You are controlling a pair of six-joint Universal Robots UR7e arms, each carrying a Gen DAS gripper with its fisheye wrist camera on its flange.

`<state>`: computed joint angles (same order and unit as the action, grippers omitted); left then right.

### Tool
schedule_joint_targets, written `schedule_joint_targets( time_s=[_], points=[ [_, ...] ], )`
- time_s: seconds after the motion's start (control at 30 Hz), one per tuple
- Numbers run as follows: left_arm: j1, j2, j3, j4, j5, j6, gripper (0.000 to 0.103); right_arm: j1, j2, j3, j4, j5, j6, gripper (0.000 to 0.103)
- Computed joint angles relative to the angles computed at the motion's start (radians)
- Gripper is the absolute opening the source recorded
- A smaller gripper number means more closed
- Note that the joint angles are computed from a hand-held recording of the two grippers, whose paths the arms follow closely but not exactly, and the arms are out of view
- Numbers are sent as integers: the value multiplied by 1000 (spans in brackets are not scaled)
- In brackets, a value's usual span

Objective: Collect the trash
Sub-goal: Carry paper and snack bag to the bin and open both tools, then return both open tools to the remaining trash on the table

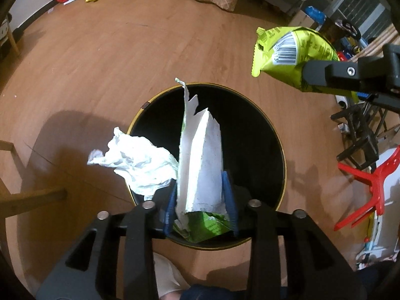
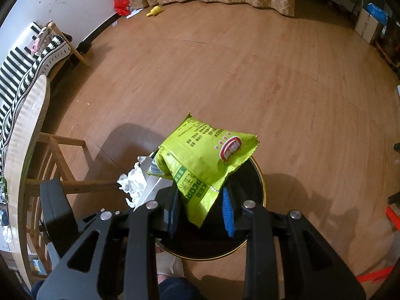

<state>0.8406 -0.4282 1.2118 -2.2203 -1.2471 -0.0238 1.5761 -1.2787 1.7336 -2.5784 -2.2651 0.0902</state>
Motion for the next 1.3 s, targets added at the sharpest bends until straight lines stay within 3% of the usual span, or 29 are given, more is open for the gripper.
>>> schedule_joint_targets(
  time_s=[0.07, 0.13, 0.2, 0.53, 0.6, 0.63, 0.67, 0.9, 1.03, 1.2, 1.3],
  points=[
    [-3, 4, -3, 1, 7, -2, 48, -1, 2, 1, -3, -2, 0, 29],
    [-9, 10, -5, -7, 6, -8, 70, -3, 3, 1, -4, 0, 1, 29],
    [-12, 5, 4, -25, 4, -3, 76, -5, 2, 5, -5, -1, 2, 29],
    [-13, -23, 21, -36, 2, -12, 77, -2, 10, -6, 31, -14, 24, 31],
    [-13, -28, 22, -39, 2, -16, 78, 2, 15, -14, 48, -23, 33, 49],
    [-13, -30, 22, -40, 3, -17, 78, 5, 16, -13, 42, -27, 30, 63],
    [-14, -34, 24, -43, 3, -17, 78, 12, 18, -13, 31, -41, 25, 68],
    [-17, -92, 56, -59, 21, -6, 79, 57, 31, -12, -47, -53, 15, 68],
    [-19, -186, 111, -100, 54, -15, 83, 127, 74, -37, -142, -55, -35, 70],
    [-20, -383, 229, -194, 127, -36, 88, 234, 163, -97, -266, -35, -105, 73],
    [-22, -527, 310, -240, 220, -55, 91, 299, 231, -147, -299, 8, -141, 75]
  ],
)
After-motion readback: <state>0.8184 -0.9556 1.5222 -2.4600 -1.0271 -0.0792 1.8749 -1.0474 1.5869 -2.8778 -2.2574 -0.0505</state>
